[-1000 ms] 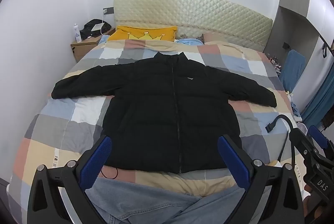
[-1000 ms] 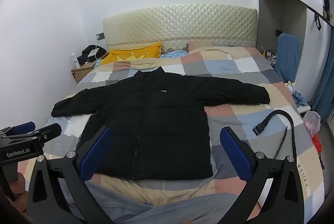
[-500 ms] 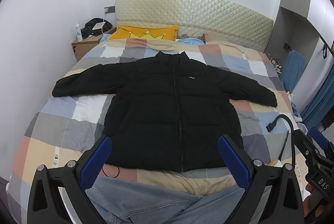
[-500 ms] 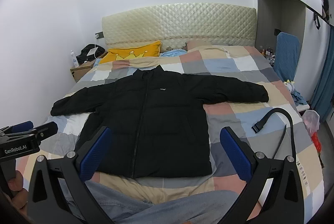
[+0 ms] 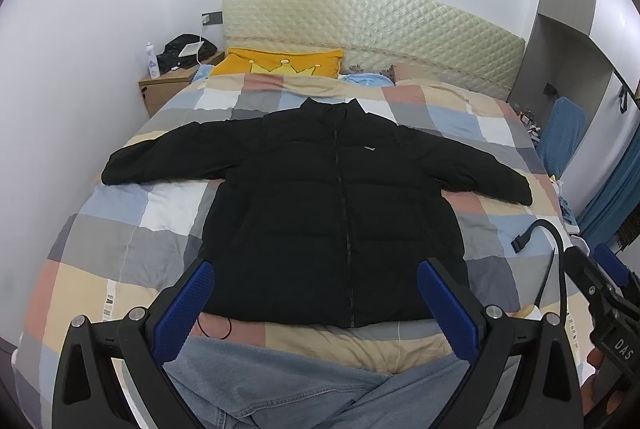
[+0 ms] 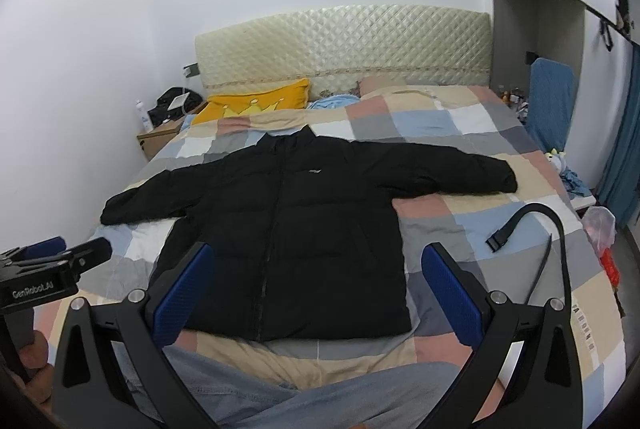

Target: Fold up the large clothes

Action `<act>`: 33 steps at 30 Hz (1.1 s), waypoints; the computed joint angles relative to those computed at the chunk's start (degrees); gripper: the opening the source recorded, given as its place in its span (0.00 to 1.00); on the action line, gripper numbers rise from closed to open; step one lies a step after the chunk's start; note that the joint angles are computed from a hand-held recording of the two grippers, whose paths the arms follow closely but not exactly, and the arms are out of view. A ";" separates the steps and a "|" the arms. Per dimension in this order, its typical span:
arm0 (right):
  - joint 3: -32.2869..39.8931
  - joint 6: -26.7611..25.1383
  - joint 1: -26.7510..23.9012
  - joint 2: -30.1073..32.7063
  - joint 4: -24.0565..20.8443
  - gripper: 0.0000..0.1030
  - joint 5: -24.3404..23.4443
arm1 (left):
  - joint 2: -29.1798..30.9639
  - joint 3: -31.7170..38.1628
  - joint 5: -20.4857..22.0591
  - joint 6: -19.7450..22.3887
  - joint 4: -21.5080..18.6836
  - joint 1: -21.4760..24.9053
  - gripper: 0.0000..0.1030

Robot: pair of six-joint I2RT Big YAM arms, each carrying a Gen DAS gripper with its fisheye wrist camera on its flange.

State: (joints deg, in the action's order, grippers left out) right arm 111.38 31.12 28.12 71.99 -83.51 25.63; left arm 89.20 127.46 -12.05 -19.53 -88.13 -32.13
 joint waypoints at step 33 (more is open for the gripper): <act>-11.00 -0.80 -2.02 -3.04 8.51 1.00 0.31 | -3.08 -12.66 1.36 1.18 12.26 3.51 1.00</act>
